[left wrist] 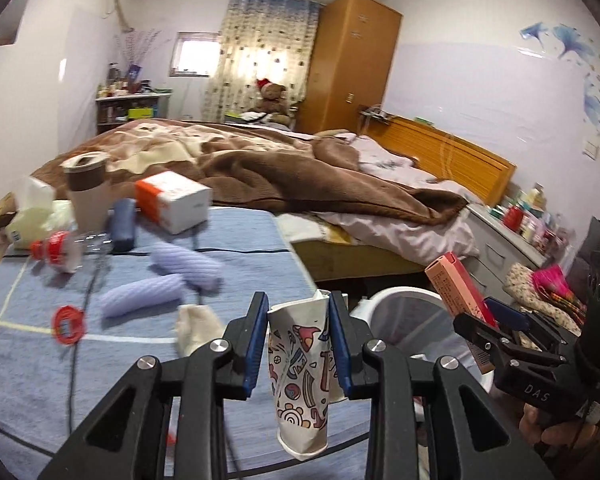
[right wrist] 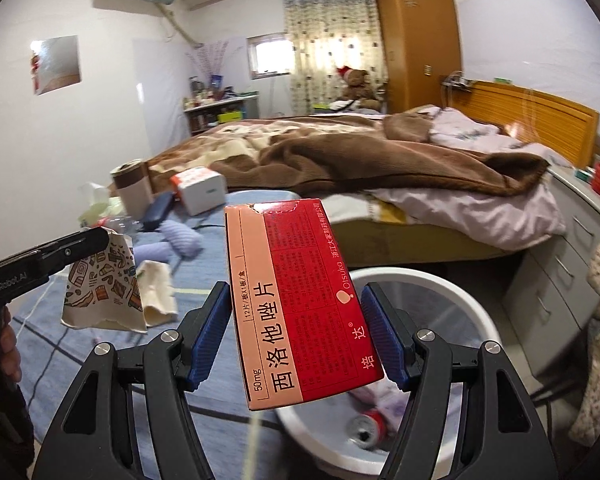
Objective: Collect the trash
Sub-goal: 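Lift the red medicine box with the right tool while the left tool carries the paper cup over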
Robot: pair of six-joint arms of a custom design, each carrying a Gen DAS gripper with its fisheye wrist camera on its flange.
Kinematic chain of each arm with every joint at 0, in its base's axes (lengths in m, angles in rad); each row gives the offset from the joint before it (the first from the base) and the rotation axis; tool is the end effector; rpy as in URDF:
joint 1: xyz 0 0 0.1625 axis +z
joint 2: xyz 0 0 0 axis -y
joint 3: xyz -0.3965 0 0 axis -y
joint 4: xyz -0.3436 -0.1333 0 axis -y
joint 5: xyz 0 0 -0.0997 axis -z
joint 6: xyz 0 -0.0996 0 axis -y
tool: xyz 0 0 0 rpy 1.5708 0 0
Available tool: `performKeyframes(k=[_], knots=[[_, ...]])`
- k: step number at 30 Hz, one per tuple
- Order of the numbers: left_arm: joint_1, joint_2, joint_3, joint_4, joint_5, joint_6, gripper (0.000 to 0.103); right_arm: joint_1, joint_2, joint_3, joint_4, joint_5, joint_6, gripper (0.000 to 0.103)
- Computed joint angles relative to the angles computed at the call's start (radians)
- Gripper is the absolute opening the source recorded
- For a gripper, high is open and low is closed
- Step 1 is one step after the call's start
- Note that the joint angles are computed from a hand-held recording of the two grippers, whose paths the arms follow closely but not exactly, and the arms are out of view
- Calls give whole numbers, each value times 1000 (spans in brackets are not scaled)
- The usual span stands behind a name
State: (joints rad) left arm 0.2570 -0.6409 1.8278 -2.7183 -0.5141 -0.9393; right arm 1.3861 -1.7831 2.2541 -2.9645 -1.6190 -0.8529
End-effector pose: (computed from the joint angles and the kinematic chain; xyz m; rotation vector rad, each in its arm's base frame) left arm -0.4704 -0.3511 0.0281 0.4686 2.3266 -1.2307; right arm 0.0598 -0.3796 0.4136 0.7759 -2.3249 1.0288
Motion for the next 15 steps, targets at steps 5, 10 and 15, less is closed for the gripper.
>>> performKeyframes(k=[5,10,15], knots=[[13,81,-96,-59,-35,120,31,-26,-2,-12,-27,-24,4,68],[31,156,-189,-90,-84,211,31,-59,-11,-24,-27,-30,12,68],[53,223,-277,-107,-144,279,31,-84,-2,-33,-41,-69,6,68]])
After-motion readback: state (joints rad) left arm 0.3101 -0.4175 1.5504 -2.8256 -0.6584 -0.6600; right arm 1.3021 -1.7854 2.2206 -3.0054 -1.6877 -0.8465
